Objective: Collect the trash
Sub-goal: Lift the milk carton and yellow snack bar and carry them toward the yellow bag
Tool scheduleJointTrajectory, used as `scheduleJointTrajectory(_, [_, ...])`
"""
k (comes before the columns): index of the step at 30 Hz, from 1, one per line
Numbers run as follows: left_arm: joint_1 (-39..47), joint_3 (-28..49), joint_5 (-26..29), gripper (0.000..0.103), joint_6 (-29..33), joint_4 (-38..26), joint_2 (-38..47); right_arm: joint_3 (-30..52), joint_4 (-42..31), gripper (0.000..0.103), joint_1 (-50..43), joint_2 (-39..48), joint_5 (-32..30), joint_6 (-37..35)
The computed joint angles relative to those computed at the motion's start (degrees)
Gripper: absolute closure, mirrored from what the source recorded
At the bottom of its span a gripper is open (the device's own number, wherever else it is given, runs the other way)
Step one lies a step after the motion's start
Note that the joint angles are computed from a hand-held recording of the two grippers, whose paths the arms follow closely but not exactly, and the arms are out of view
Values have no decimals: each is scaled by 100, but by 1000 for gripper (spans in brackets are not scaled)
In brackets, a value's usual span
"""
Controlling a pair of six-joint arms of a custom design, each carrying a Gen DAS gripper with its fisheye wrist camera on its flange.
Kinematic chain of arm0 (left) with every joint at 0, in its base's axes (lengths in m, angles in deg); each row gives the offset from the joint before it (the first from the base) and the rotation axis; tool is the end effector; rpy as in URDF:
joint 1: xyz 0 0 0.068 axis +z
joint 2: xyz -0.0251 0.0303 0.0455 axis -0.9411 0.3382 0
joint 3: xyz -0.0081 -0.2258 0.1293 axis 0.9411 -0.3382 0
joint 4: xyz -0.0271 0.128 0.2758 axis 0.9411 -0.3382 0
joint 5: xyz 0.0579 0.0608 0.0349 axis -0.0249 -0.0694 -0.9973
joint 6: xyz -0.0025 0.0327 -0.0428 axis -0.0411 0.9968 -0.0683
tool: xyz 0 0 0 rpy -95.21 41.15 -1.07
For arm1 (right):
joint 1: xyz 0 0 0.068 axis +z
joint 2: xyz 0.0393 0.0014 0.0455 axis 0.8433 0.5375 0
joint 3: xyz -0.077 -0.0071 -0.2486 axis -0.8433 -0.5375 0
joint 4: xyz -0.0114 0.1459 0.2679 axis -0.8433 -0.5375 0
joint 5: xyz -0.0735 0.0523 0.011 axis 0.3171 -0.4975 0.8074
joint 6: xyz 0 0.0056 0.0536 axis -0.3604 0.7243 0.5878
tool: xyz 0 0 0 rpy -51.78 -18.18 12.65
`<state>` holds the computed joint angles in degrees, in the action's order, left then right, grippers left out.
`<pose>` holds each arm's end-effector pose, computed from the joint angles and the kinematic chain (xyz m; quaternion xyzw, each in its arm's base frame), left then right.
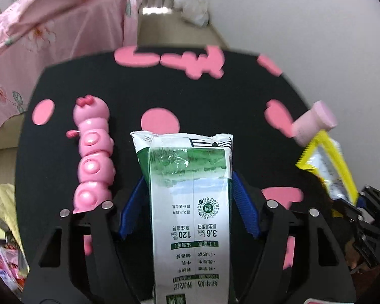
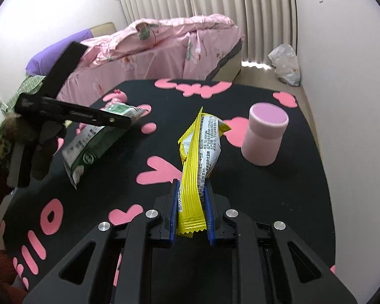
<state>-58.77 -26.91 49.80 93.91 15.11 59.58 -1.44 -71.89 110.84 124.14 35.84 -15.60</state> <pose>0.3276 0.0495 0.1681 0.2953 0.9173 -0.1546 0.2177 0.1274 0.1408 0.1473 0.0416 0.9185 0.0726 0.3866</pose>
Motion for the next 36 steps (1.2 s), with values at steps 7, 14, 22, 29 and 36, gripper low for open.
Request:
scheduleJointTrajectory(7, [1475,-265,1749,40,990,-817,-1376,486,-181,84,368,204,472,12])
scheduleJointTrajectory(14, [2513,236,2613,49,1832,-1727,-1368,1201,-285,84,741,789,892,-132])
scheduleJointTrajectory(22, [3221,1023,2991,82,2572,-2573,-893,2000,-339,84,942,1419,1090,-497])
scheduleJointTrajectory(29, [3131,1054,2835,55,3157,-2822,-368,1600,-319,84,741,1108,880,-151])
scheduleJointTrajectory(36, [1764,324,2128,42,1765,-1483,-331,979,-233,84,600,943,885,153])
